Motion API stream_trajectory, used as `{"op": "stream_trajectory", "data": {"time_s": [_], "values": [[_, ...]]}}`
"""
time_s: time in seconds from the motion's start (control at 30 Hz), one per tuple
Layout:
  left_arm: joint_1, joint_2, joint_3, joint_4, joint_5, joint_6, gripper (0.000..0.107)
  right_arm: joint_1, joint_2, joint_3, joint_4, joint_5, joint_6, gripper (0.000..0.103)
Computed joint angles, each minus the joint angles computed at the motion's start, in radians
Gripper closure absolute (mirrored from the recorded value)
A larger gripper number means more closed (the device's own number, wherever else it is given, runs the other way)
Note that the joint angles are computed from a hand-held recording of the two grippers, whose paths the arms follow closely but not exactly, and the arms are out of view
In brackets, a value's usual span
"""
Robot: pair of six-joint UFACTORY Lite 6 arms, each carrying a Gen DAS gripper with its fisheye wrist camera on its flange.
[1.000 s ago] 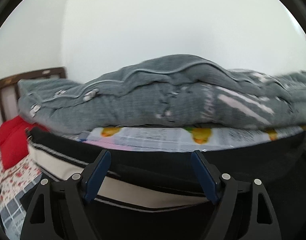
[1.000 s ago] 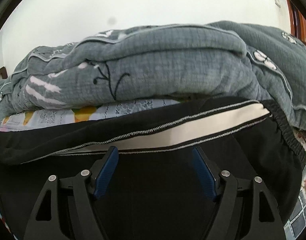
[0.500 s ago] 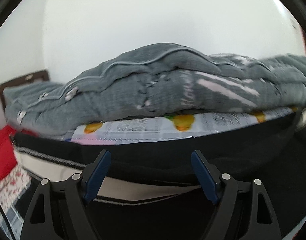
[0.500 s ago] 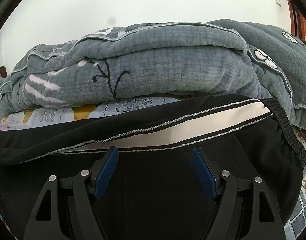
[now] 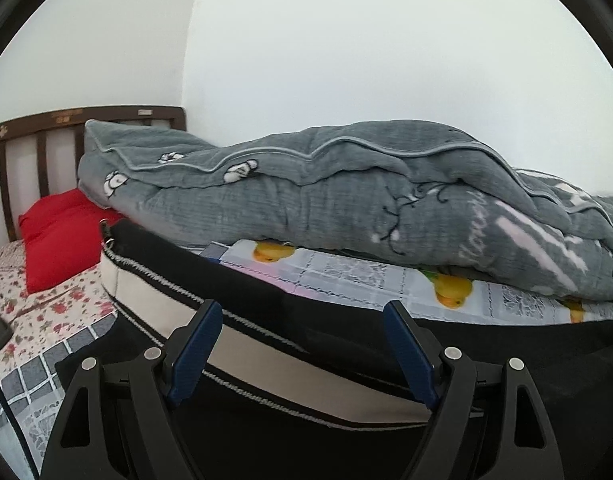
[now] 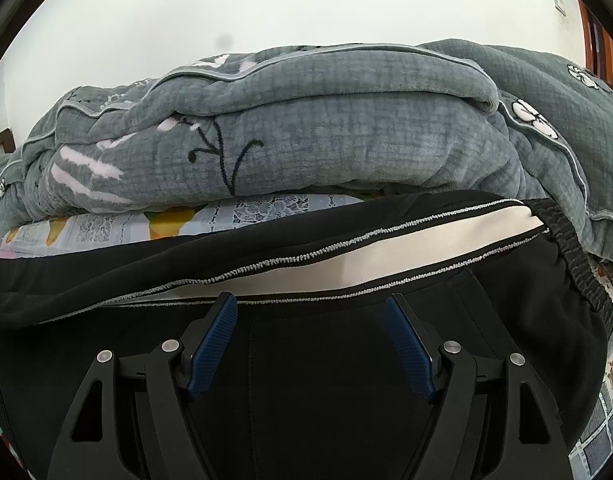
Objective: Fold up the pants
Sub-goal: 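Lift the waistband with both grippers and hold it up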
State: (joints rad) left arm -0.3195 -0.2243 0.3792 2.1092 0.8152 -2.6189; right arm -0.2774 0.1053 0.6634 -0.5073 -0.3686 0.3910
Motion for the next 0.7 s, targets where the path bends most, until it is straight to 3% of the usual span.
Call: {"op": "stream_trajectory", "data": {"time_s": [0.13,0.2,0.37,0.53,0.7], "values": [[-0.035,-0.021,-0.022,-0.093,0.126,0.006,0.026,0.000,0.001,0.002,-0.004,0.003,0.003,0.028],[-0.024,-0.055,-0.045,-0.085,0.133,-0.023,0.026,0.001,0.001,0.003,-0.003,0.005,0.002,0.028],[0.088,-0.025,0.001,0.048,-0.071,-0.065,0.026,0.001,0.001,0.003,-0.003,0.006,0.002,0.028],[0.164,-0.015,0.012,0.204,-0.209,-0.186,0.026,0.003,0.001,0.004,0.000,0.007,-0.001,0.028],[0.229,0.026,0.038,0.384,-0.325,-0.343,0.039,0.004,0.000,0.004,0.003,0.007,-0.002,0.028]]}}
